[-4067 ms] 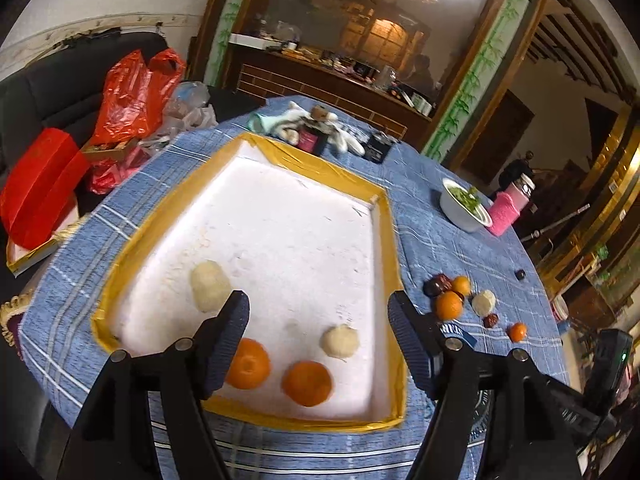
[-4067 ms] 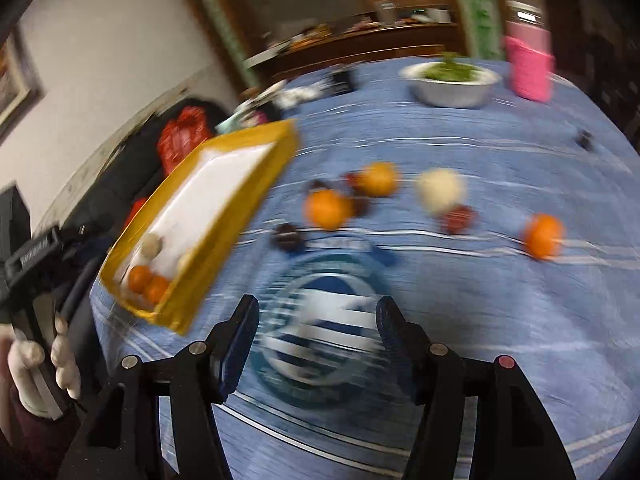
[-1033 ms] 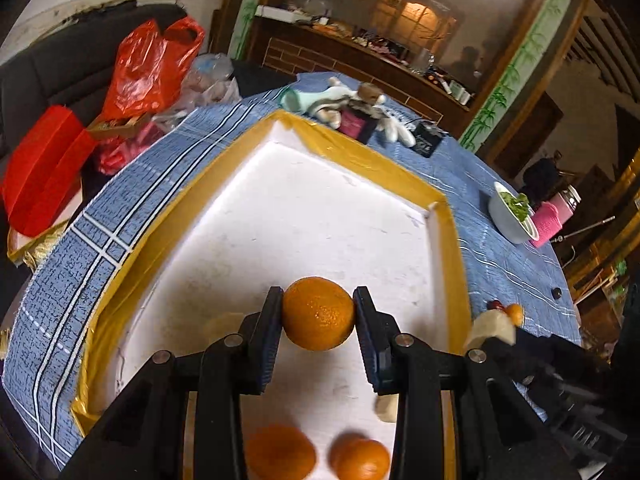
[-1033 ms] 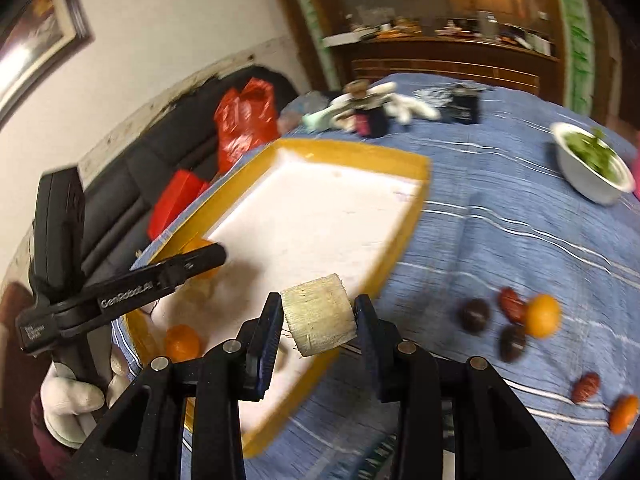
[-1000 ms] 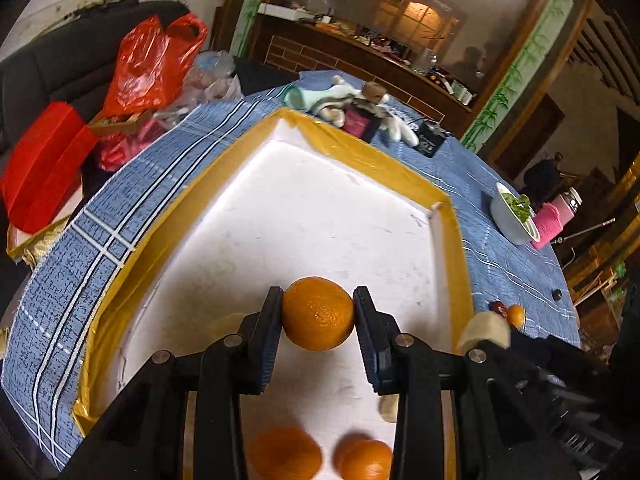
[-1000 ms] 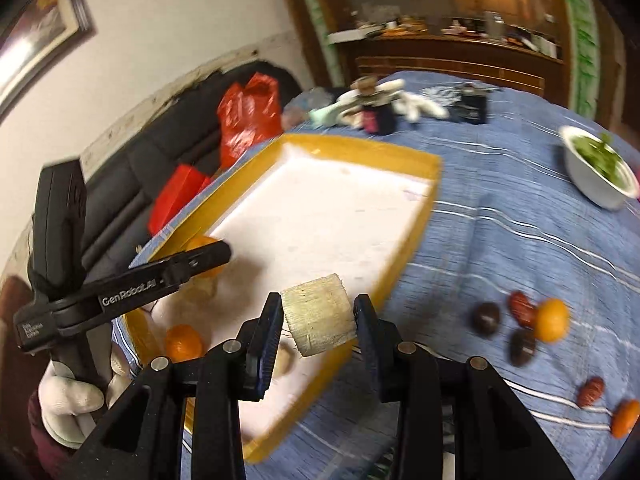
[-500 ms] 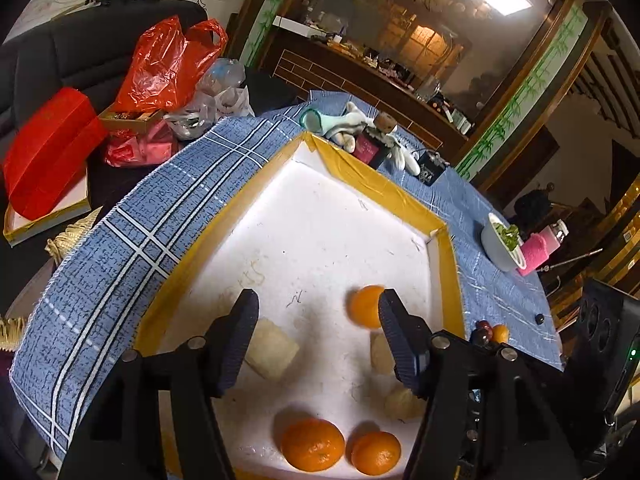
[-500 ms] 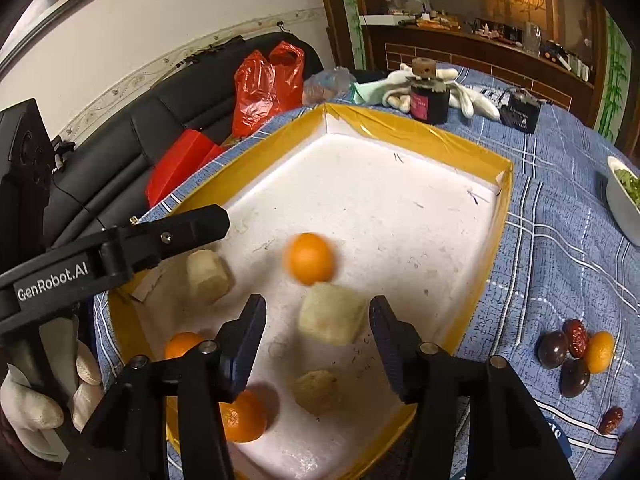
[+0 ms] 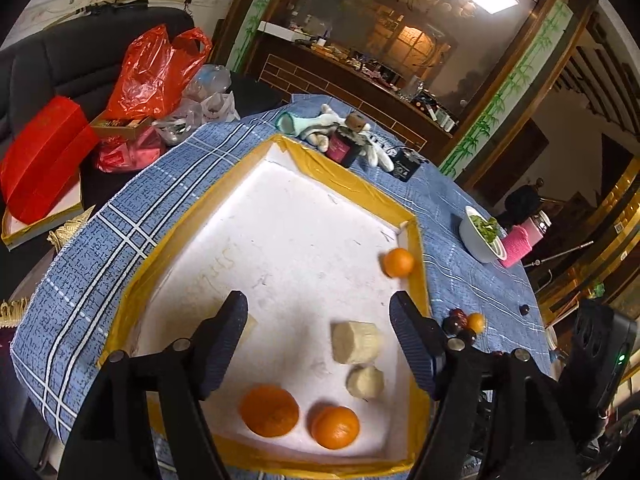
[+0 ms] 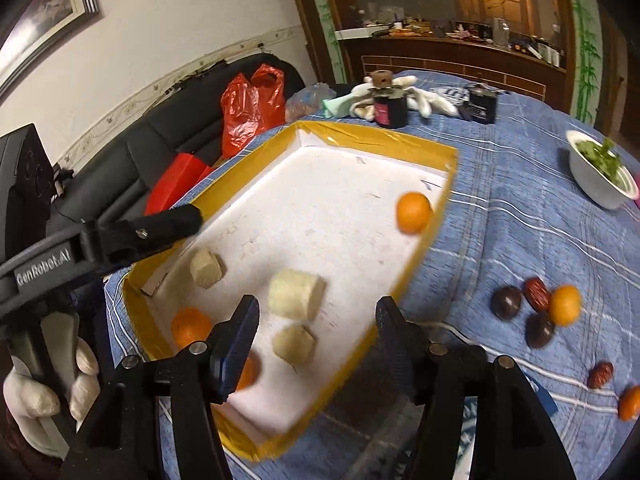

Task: Organize fruits
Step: 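Open both tools to drop the yam cylinder and orange into the tray, then move both tools away from the tray back toward the loose fruits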

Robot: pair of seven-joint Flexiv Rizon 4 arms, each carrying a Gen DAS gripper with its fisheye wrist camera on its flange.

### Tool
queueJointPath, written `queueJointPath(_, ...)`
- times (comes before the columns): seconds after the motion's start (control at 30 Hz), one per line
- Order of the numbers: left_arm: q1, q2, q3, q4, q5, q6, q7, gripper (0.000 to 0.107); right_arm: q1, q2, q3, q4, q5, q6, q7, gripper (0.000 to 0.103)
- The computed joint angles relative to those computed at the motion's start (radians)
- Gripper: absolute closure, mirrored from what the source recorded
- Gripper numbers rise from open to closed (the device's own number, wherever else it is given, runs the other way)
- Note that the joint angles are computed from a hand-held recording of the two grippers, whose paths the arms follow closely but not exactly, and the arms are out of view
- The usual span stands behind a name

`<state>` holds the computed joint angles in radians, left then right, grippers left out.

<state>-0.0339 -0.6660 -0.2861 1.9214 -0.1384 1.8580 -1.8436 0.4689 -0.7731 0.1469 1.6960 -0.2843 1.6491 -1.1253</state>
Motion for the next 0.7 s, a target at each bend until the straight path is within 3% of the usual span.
queueJointPath(0.33,-0.039,0.028,0.005,0.015,0.011,-0.006,0.010,0.033,-0.012,0.111,-0.090,0.259,0.116,0.165,0.063,0.034)
queueJointPath(0.53,-0.090,0.025,0.018,-0.014,0.004,-0.045,0.046,0.032,0.003,0.184,-0.187,0.413,0.237,0.258,0.084,0.032)
queueJointPath(0.7,-0.151,0.009,0.042,-0.061,-0.015,-0.097,0.090,0.032,-0.105,0.201,-0.139,0.462,0.268,0.300,0.108,0.032)
